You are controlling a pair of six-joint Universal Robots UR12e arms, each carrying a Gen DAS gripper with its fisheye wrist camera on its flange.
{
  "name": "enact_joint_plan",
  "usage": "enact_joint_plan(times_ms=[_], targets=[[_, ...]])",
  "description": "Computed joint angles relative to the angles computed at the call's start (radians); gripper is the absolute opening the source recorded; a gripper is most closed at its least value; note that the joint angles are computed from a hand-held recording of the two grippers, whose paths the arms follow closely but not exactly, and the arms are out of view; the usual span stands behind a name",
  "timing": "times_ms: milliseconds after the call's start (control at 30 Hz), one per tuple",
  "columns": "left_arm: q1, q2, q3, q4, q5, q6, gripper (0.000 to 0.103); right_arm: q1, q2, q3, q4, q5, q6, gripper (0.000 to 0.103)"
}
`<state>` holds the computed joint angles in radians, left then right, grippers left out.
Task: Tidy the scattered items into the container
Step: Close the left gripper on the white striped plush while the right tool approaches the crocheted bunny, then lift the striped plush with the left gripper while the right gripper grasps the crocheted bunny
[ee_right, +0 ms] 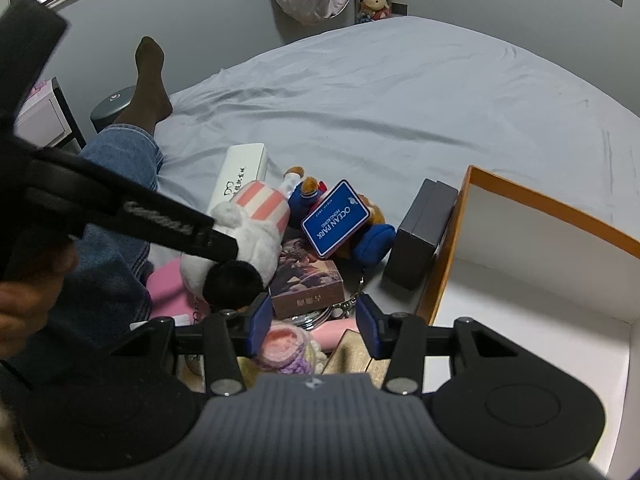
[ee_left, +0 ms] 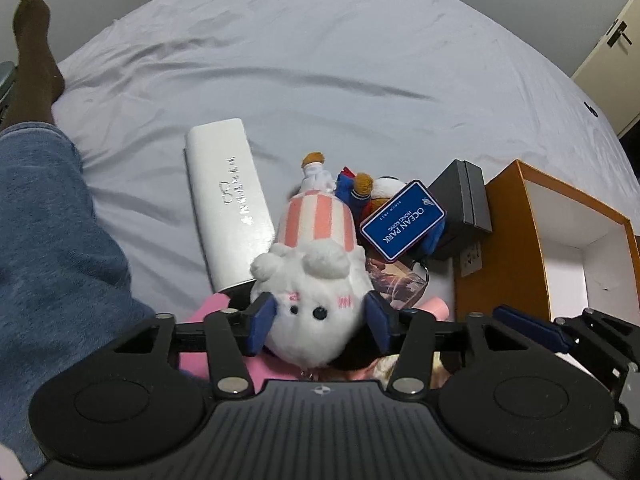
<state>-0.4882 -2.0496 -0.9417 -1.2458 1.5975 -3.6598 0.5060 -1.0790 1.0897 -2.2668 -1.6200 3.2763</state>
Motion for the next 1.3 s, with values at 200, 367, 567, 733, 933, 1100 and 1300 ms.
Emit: enact_joint_plan(times_ms=[200,367,567,733,933,1100,1300], targets=[[-0.001,-0.013,0.004,-0.011,0.02,-0.006,0.072,-0.001,-0.001,0.008,-0.005,0.009,-0.003,0.05],[-0.015,-0.019,-0.001,-0.003,0.066,0.001,0.072,0.003,-0.006,0.022,-0.022,0.009,-0.004,0.051],[-0.029,-0.008,-0.029,0.038,0.11,0.01,0.065,0.009,-0.01,0.03,-0.031,-0.009,-0.01,0.053],[-0.04,0.003,-0.043,0.056,0.138,0.036,0.062,0.013,-0.016,0.039,-0.039,-0.011,-0.021,0.054],[-0.045,0.025,-0.055,0.057,0.128,0.064,0.061,0.014,-0.023,0.049,-0.048,-0.015,-0.026,0.055],[-0.042,0.041,-0.059,0.06,0.1,0.08,0.06,0.014,-0.031,0.06,-0.051,0.005,-0.025,0.055],[-0.035,0.058,-0.056,0.037,0.048,0.106,0.06,0.013,-0.043,0.077,-0.052,0.047,-0.046,0.055]])
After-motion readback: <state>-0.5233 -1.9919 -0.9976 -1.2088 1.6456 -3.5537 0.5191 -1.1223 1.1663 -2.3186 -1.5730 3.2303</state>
